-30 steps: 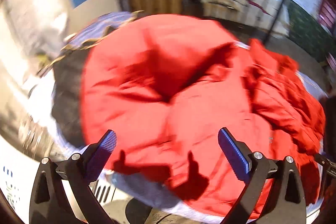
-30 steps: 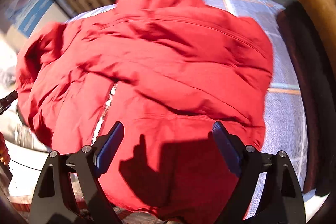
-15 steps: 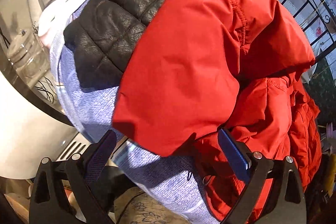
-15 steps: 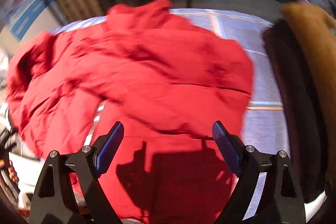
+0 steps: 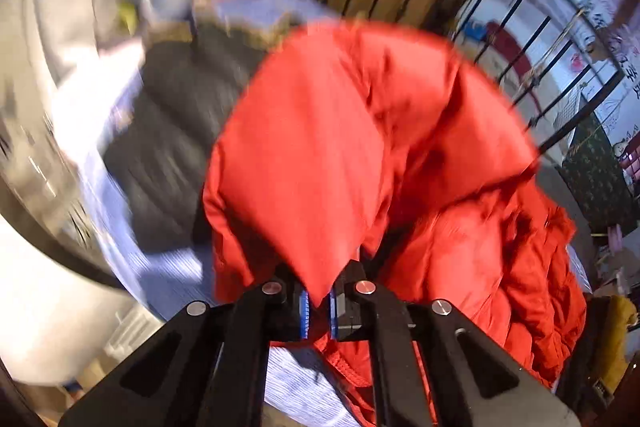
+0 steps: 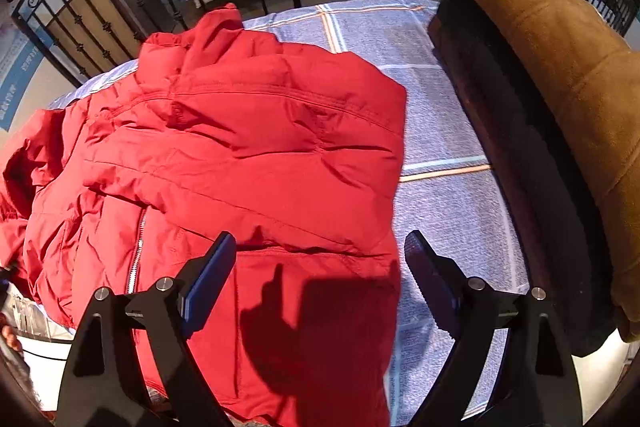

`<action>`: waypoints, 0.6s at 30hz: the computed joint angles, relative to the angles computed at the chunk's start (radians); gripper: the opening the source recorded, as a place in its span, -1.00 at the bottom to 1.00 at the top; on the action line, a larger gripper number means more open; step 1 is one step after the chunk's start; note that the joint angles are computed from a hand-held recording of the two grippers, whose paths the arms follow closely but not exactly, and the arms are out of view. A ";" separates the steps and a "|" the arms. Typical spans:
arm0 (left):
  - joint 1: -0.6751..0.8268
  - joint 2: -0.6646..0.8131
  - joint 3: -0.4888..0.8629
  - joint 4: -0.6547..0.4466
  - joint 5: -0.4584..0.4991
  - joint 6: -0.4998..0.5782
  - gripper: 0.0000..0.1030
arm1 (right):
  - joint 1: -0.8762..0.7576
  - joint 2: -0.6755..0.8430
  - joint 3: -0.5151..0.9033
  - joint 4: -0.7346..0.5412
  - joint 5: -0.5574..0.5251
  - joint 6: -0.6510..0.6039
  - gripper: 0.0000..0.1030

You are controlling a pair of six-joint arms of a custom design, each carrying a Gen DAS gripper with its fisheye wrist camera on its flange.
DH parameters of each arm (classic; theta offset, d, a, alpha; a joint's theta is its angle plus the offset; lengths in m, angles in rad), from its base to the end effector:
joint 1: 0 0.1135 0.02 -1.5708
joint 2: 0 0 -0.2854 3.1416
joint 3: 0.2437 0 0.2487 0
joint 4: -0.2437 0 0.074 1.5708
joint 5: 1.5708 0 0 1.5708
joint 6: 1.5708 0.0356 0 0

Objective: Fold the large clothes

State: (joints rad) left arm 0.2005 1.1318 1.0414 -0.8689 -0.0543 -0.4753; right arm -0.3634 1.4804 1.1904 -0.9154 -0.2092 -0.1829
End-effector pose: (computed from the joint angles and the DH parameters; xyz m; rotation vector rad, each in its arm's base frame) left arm 0.2028 0.0432 0.3201 -0.8586 2.3783 -0.0413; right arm 0.2658 -0.0932 0.2846 0.1934 2.7250 0.1400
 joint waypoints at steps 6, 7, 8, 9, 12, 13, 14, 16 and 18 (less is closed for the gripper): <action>0.288 0.095 0.433 -0.109 -0.013 0.205 -0.89 | 0.052 0.015 0.001 0.032 -0.045 0.041 0.66; 0.308 0.124 0.468 -0.107 -0.021 0.224 -0.89 | 0.054 0.015 0.004 0.033 -0.056 0.050 0.66; 0.313 0.165 0.509 -0.109 -0.042 0.233 -0.89 | 0.052 0.016 0.005 0.036 -0.065 0.054 0.66; 0.310 0.189 0.524 -0.106 -0.054 0.227 -0.89 | 0.047 0.016 0.007 0.036 -0.074 0.055 0.66; 0.220 0.242 0.574 -0.114 -0.143 0.171 -0.89 | 0.019 0.007 0.014 0.032 -0.084 0.043 0.66; 0.163 0.260 0.604 -0.119 -0.169 0.161 -0.89 | 0.005 0.001 0.012 0.032 -0.084 0.039 0.66; 0.109 0.272 0.629 -0.129 -0.181 0.154 -0.90 | -0.015 -0.006 0.011 0.031 -0.089 0.033 0.66; -0.060 0.296 0.692 -0.178 -0.204 0.078 -0.90 | -0.046 -0.012 0.009 0.025 -0.095 0.025 0.66; -0.232 0.351 0.787 -0.212 -0.207 0.007 -0.90 | -0.080 -0.018 0.004 0.023 -0.100 0.023 0.66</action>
